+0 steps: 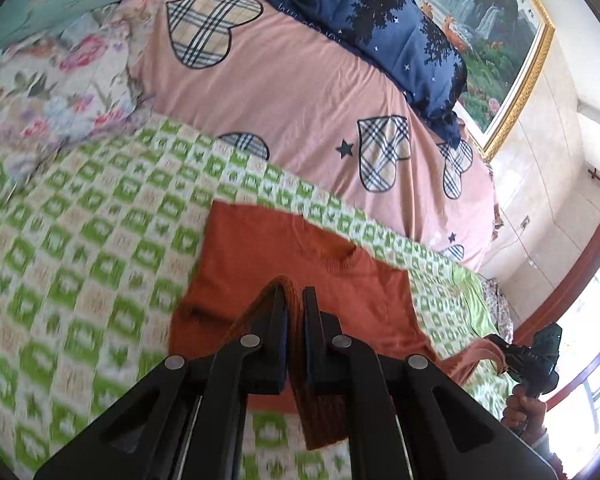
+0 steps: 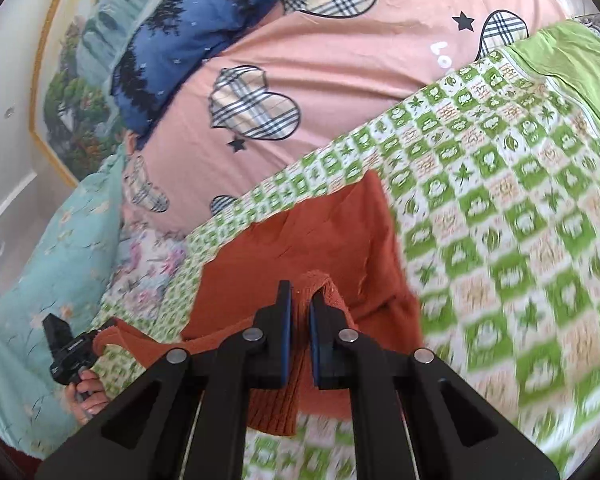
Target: Fold small clothes
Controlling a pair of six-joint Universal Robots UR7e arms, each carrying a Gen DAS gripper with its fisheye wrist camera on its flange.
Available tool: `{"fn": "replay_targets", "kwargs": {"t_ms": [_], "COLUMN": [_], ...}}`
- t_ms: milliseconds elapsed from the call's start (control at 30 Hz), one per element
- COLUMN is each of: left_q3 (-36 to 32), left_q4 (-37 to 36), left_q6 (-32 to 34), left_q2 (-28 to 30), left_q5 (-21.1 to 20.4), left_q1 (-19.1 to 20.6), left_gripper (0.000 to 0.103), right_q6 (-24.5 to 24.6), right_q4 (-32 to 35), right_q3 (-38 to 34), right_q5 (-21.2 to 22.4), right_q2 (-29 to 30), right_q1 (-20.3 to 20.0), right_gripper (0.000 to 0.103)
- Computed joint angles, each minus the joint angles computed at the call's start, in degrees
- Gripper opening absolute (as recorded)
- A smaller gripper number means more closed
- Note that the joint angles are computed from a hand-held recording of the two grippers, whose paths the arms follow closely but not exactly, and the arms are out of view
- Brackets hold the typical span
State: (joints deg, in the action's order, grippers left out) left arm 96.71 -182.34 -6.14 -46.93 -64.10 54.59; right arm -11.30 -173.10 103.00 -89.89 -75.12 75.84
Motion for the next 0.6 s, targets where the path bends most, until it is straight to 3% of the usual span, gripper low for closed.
{"fn": "replay_targets", "kwargs": {"t_ms": [300,467,600], "left_q3": [-25.9,-34.0,-39.8], "left_q4": [12.5,16.6,19.9], "left_q6": [1.6,1.7,-0.1], "left_q2": [15.1,20.3,23.7], "left_q5": [3.7,4.8,4.8], "left_q1": [4.3,6.4,8.4], "left_gripper": [0.005,0.005,0.005], "right_q6": [2.3,2.4,1.8], "right_q4": [7.8,10.8,13.0], "right_q3": [-18.1,-24.1,-28.2], "right_q5": [-6.3,-7.7,-11.9], "right_q2": [12.8,17.3,20.5], "right_q1": [-0.1,-0.7,-0.6], "right_gripper": [0.009,0.009,0.010]}}
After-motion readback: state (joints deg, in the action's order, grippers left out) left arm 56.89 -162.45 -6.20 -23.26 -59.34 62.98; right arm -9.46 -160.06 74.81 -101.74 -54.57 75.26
